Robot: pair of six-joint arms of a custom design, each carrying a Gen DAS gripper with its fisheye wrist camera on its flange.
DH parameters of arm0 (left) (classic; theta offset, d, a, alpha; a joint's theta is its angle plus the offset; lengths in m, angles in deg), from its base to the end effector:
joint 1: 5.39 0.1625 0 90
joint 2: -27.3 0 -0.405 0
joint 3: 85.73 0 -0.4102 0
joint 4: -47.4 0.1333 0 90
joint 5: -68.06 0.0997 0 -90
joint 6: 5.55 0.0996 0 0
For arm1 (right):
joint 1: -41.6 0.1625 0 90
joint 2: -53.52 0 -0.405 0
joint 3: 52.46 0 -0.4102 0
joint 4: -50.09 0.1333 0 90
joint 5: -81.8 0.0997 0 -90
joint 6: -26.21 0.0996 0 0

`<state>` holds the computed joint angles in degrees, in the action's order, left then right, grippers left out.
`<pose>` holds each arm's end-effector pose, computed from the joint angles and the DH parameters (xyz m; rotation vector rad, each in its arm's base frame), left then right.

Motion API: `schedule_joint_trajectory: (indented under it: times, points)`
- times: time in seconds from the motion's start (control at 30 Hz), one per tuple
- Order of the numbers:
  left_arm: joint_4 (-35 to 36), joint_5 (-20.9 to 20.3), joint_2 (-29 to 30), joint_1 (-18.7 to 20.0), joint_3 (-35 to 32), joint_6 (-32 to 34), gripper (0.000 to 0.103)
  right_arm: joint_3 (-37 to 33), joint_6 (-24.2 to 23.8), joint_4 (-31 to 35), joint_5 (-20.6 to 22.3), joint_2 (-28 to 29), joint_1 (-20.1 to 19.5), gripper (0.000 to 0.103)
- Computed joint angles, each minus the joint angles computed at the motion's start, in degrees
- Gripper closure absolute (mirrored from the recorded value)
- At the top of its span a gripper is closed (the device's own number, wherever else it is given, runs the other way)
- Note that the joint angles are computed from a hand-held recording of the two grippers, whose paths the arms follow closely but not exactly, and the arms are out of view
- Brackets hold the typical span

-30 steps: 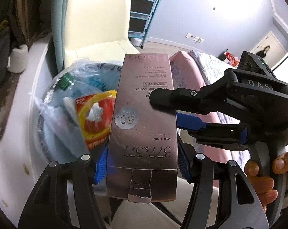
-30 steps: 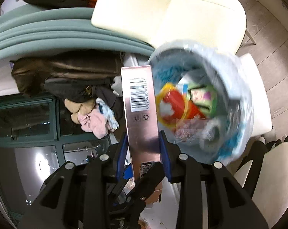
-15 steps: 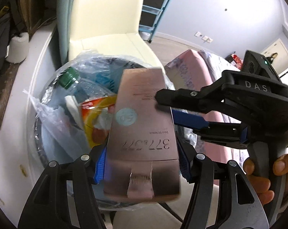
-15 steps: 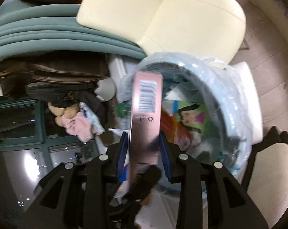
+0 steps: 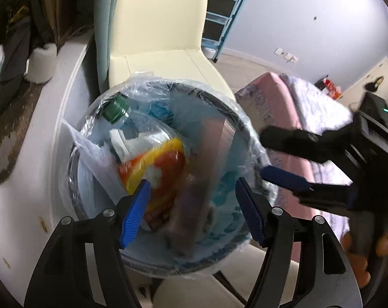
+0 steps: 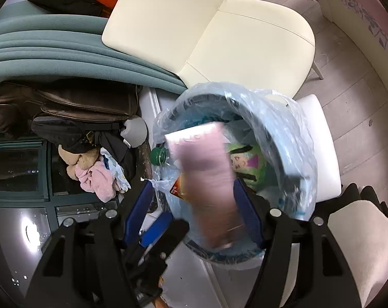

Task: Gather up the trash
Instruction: 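Open the left gripper while the right gripper opens, dropping the box into the bin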

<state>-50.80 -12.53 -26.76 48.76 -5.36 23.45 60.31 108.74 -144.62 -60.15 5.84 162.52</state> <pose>-0.2709 -0.6304 0.1842 1.6013 2.4493 0.4511 0.3355 -0.4534 0.1062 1.5484 2.1501 -1.5788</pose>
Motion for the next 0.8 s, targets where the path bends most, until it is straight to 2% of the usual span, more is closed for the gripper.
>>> schedule_joint_trajectory:
  times: [0.2, 0.33, 0.43, 0.53, 0.63, 0.7, 0.8]
  points:
    - [-0.4, -1.2, 0.3, -0.6, 0.2, -0.2, 0.036, 1.2, 1.8, -1.3, -2.1, 0.0, 1.4, 0.04]
    - [-1.3, 0.4, -0.6, -1.1, 1.5, -0.7, 0.03, 1.3, 2.1, -2.2, -2.5, -0.1, 1.5, 0.04]
    - [-0.2, 0.6, -0.8, -0.7, 1.1, -1.8, 0.022, 0.7, 1.3, -2.4, -2.7, 0.1, 1.6, 0.04]
    - [2.8, 0.2, -0.5, 0.2, -0.2, -3.7, 0.017, -0.1, -0.4, -3.1, -2.3, 0.6, 1.5, 0.04]
    - [2.8, 1.3, -1.4, 0.8, 0.0, -4.8, 0.012, -1.3, -1.8, -3.4, -1.4, 1.4, 1.4, 0.04]
    - [2.3, 1.2, -2.2, 1.5, 0.2, -5.7, 0.007, -2.5, -2.4, -2.4, -1.1, 2.0, 1.6, 0.034]
    - [2.2, 0.4, -2.8, 2.9, -0.4, -8.2, 0.006, -4.1, -3.1, -1.8, -0.1, 3.0, 1.6, 0.034]
